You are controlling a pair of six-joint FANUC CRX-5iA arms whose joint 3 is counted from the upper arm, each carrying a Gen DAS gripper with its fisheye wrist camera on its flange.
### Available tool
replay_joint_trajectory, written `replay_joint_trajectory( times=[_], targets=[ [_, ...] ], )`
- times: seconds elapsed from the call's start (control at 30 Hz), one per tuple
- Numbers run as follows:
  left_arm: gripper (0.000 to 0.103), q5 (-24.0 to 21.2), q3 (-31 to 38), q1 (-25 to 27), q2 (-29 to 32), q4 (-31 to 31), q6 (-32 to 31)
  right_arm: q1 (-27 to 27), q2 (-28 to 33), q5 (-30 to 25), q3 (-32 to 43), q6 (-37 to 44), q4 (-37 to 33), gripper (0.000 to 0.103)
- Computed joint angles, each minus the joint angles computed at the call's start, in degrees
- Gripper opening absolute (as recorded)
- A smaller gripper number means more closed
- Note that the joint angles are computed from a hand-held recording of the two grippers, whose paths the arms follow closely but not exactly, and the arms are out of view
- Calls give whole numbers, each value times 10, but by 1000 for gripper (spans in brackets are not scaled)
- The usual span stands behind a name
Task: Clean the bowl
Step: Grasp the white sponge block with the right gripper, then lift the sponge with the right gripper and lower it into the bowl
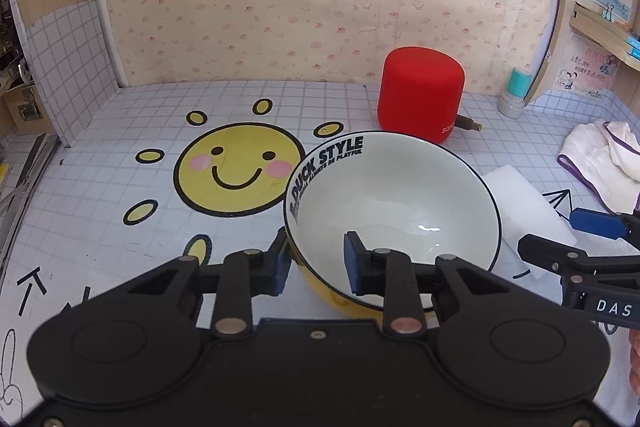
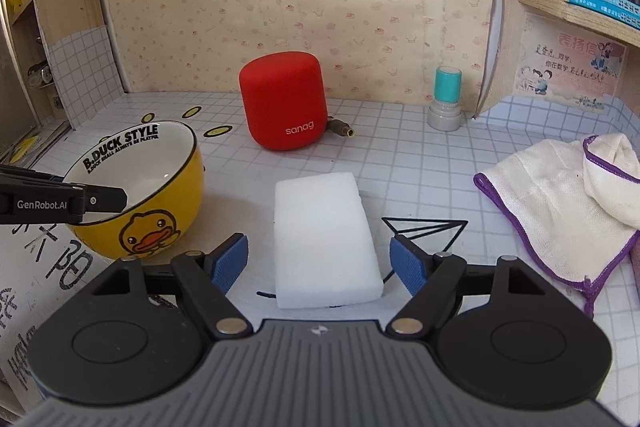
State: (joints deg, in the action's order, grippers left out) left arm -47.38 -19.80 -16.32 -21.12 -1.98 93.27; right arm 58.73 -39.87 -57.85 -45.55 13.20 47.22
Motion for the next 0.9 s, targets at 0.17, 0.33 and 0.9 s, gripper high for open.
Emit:
replay_joint_trajectory(
  times=[0.17, 0.33, 0.9],
  targets=[
    [30, 0, -3, 11, 3, 20, -17, -13, -1, 13, -2, 1, -19, 80],
    [30, 1, -4, 18, 5, 27, -21, -21, 11, 32, 1, 11, -21, 82],
    [21, -9, -6, 29, 6, 46, -32, -25, -2, 66, -3, 39, -16, 58]
  ],
)
